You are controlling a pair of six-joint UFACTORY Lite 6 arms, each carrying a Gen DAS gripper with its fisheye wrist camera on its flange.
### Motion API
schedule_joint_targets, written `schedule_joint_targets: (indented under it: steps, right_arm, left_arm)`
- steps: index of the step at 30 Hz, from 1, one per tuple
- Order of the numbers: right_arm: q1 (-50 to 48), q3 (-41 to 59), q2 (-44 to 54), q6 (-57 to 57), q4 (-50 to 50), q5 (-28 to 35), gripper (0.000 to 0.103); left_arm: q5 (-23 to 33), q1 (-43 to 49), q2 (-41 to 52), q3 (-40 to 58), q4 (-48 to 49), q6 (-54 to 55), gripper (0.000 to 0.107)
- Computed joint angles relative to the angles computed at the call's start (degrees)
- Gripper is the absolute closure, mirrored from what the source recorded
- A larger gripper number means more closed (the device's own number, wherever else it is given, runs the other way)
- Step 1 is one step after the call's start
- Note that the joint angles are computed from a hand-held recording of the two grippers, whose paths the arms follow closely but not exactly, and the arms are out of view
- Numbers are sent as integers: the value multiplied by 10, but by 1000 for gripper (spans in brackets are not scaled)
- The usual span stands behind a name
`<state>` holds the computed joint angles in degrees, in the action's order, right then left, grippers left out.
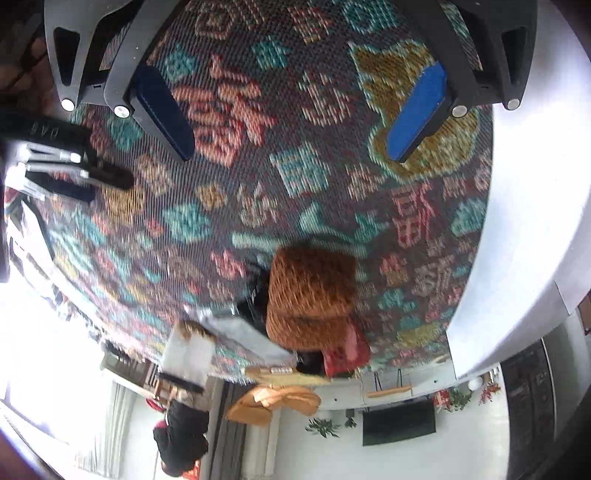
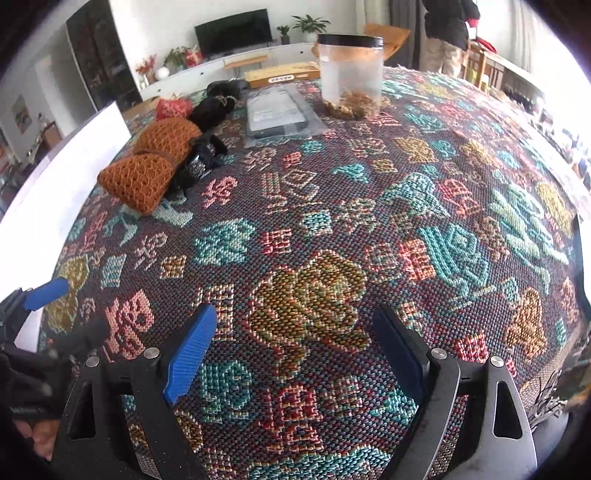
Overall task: Organize soft objects
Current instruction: 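Grasp the brown knitted cord-tied roll with the left gripper and lift it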
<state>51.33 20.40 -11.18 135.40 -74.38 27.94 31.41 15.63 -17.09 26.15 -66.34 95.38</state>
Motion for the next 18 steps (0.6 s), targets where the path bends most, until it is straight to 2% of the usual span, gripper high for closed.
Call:
schedule_joint_targets:
  steps: [2, 5, 8, 11, 13, 15, 16, 17, 18]
  right_arm:
    - [-23, -28, -30, 49, -43, -26, 15]
    - [-27, -40, -45, 74, -63, -31, 15]
    - [-19, -31, -31, 58, -49, -23, 15]
    - [-9, -20, -14, 41, -33, -12, 15]
    - [-6, -18, -10, 40, -32, -10, 13]
    - [-5, -17, -6, 47, -39, -9, 13]
    - [-2, -19, -9, 50, -39, -8, 13]
    - [-2, -23, -13, 55, -44, -9, 13]
    - [-4, -26, -17, 63, -50, -10, 13]
  left_arm:
    - [-38, -58, 43, 79, 32, -86, 4]
    - [-82, -153, 178, 242, 167, -266, 4]
    - [-66, -196, 339, 411, 335, -445, 4]
    - [-52, -204, 445, 513, 440, -557, 4]
    - [-13, -193, 498, 562, 447, -581, 4]
    - [35, -172, 525, 585, 385, -524, 4]
    - [38, -162, 520, 573, 347, -481, 12]
    - [41, -150, 511, 559, 301, -433, 35]
    - [60, -136, 505, 552, 266, -409, 41]
